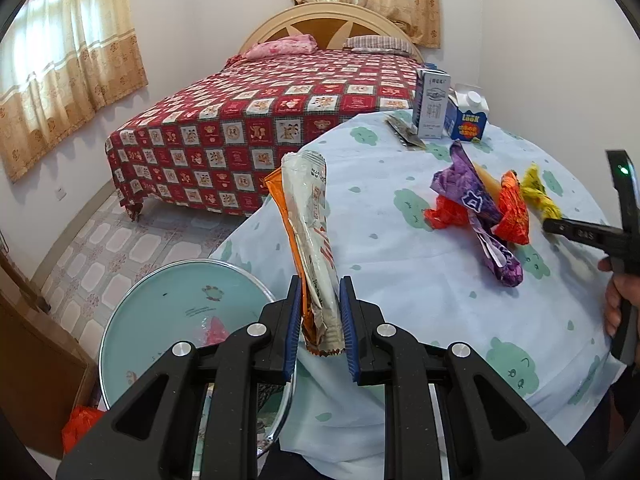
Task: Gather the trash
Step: 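Grasp the yellow wrapper with the right tool while the left tool lifts the snack wrapper, then carry the snack wrapper and yellow wrapper over the teal bucket with both tools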
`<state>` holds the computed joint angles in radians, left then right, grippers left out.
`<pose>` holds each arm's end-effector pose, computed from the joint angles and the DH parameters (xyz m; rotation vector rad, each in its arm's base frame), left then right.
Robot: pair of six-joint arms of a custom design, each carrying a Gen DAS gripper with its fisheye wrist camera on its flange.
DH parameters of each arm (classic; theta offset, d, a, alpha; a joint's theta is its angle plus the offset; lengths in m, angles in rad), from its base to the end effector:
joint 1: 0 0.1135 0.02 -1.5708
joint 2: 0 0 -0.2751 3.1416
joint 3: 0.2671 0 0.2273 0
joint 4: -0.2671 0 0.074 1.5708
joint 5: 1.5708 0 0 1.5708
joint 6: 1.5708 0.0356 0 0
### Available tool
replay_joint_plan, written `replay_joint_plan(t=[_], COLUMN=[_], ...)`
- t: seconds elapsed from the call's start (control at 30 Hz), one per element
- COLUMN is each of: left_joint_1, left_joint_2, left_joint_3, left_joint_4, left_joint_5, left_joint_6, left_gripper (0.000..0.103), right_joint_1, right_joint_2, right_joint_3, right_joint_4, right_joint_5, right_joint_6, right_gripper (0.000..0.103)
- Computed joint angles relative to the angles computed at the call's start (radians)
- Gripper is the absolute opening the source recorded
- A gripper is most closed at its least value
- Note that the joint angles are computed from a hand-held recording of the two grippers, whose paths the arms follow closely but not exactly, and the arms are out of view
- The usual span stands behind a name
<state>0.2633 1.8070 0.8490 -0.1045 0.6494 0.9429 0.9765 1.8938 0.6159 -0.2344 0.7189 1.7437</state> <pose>0.3043 0.0597 0.1467 0.9778 2.1489 -0.3055 0.1504 0.1807 0.0812 0.9320 2.2380 -0.1212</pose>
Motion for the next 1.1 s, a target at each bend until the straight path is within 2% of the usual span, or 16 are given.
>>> replay_joint_plan(t=[0.13,0.23,0.37,0.53,0.8,1.1], left_joint_1=[0.034,0.071,0.122,0.175,0.23,0.259], left_joint_2=[-0.008,-0.006,0.009,0.046,0.089,0.122], left_joint_3=[0.015,0.036,0.07,0.127,0.194,0.223], left_joint_4=[-0.014,-0.033,-0.046,-0.063,-0.07,-0.04], left_joint_5=[0.02,0.036,0.052,0.065,0.078,0.07], left_joint_6=[0.018,0.038,0.051,0.061,0.055,0.041], left_gripper=[0.019,0.019,0.019,0.019,0.019,0.019], right_joint_1=[0.08,0.138,0.165,0.155,0.123,0.099], right_joint_2=[0.0,0.017,0.033,0.067,0.154,0.238], right_joint_3=[0.081,0.205,0.326,0.438,0.596,0.732], right_joint_4=[-0.17,-0.356,-0.448,-0.429,-0.352,-0.294], right_joint_5=[0.068,0.136,0.194,0.228,0.209,0.193], right_joint_6=[0.091,0.141,0.094,-0.057,-0.286,-0.462], right_gripper=[0.021,0.021,0.021,0.021,0.021,0.021])
